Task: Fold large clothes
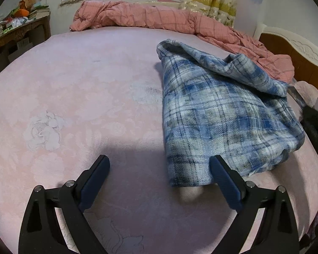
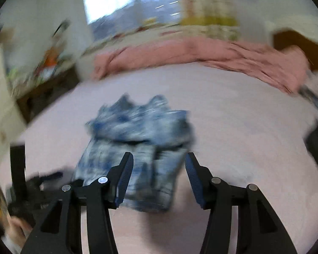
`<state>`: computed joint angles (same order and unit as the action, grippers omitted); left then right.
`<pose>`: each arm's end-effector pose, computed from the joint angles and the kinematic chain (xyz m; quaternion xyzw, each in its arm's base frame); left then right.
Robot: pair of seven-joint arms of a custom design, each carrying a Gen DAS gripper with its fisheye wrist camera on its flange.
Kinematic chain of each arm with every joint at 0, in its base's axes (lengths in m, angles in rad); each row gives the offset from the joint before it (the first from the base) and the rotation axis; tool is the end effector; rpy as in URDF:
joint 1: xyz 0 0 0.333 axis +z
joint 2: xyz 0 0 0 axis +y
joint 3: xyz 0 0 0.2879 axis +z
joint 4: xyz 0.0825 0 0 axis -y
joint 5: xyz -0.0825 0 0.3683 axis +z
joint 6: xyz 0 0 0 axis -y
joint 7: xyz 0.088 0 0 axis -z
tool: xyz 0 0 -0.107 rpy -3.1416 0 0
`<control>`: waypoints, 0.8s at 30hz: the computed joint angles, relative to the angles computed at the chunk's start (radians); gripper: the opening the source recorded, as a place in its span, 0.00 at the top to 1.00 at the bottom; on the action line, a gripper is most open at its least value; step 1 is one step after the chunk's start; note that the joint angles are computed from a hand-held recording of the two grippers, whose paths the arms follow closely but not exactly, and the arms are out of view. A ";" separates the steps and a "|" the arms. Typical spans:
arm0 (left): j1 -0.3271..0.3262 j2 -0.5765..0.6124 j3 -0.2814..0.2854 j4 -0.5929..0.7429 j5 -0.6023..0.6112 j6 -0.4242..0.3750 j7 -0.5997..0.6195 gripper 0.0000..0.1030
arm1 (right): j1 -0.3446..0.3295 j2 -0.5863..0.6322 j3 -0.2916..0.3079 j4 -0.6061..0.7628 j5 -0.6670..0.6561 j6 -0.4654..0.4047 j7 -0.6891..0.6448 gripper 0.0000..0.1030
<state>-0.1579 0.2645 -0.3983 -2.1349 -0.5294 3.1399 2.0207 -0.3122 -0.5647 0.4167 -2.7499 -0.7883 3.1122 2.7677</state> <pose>0.5312 -0.2666 0.3531 -0.5032 0.7792 -0.3516 0.1269 0.3887 0.1010 0.4300 -0.5432 0.7124 -0.3195 0.3087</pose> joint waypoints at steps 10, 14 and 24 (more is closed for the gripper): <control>0.049 0.007 -0.056 0.005 -0.059 0.002 0.055 0.07 | 0.180 0.449 0.019 0.493 -0.088 -0.609 -0.194 0.72; 0.062 0.007 -0.072 0.007 -0.092 0.000 0.085 0.07 | 0.192 0.460 -0.048 0.517 -0.186 -0.525 -0.045 0.86; 0.031 -0.001 -0.040 0.006 -0.099 -0.009 0.087 0.07 | 0.236 0.329 -0.274 0.391 -0.339 -0.244 0.166 0.98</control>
